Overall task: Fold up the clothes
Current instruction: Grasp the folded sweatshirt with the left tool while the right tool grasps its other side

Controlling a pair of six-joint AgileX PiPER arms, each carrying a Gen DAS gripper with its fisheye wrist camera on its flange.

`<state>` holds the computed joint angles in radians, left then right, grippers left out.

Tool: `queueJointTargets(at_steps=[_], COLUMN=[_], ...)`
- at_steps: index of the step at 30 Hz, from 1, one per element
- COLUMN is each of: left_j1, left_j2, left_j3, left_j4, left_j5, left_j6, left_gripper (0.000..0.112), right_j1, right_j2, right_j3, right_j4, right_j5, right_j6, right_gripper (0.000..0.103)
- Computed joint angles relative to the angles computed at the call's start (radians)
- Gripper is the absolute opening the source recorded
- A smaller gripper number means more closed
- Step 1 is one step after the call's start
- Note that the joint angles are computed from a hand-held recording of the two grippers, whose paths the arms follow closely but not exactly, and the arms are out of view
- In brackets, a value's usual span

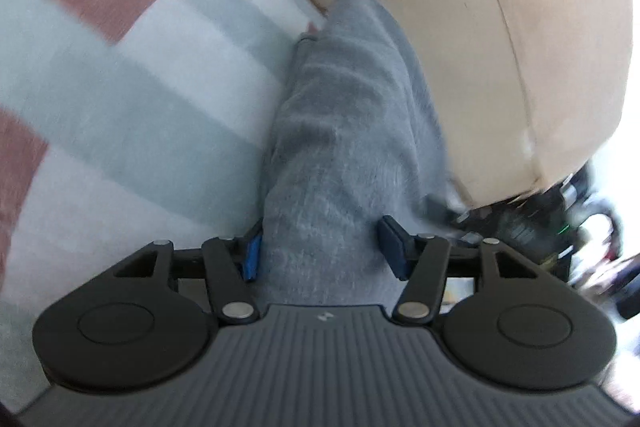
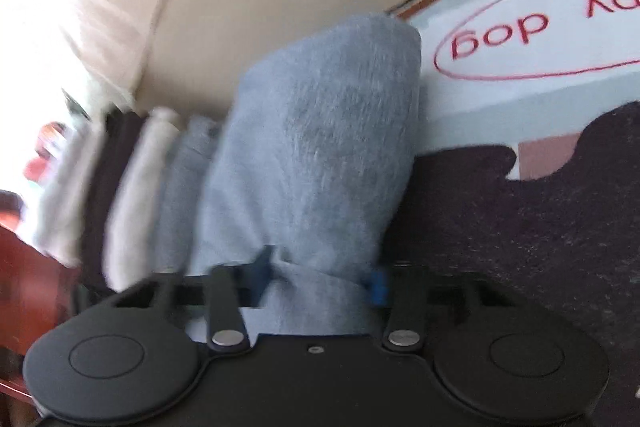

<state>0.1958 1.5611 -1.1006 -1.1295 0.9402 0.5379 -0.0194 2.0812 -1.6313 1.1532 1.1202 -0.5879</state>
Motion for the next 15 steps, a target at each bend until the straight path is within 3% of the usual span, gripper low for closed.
queueJointTargets(at_steps=[4,6,9,11,15], left_j1=[-0.054,-0.115,-0.289,-0.401,-0.397], left_j2=[-0.025,-0.033,-0.066,-0.099,-0.088], left_j3=[0.004,-0.019,-0.063,-0.074,-0.118], left_j4=[-0.037,0.011,0.225,0.386,0.434], left_j5=[-0.027,-0.06,-0.19,-0.274,-0.224], left_j6=[0.071,0.089,0.012,-0.051,-0.12], left_gripper=[0.054,0.054,0.054,0.055,0.056], right_j1=[-0.01,-0.017,-0.025,-0.057,-0.1], right_j2=[-0.107,-0.161,-0.215,-0.209,-0.196], right_j3=[0.06,0.105,0.17,0.214,0.241], right_j4=[-0.029,-0.095,-0.222,-0.201,-0.148], right_j5=[-0.018,-0.059,-0.132,-0.151,-0.13], right_j6=[-0.074,-0.077,-0.042,-0.025,-0.004], right_gripper=[0.039,0.039,0.047,0.053,0.054])
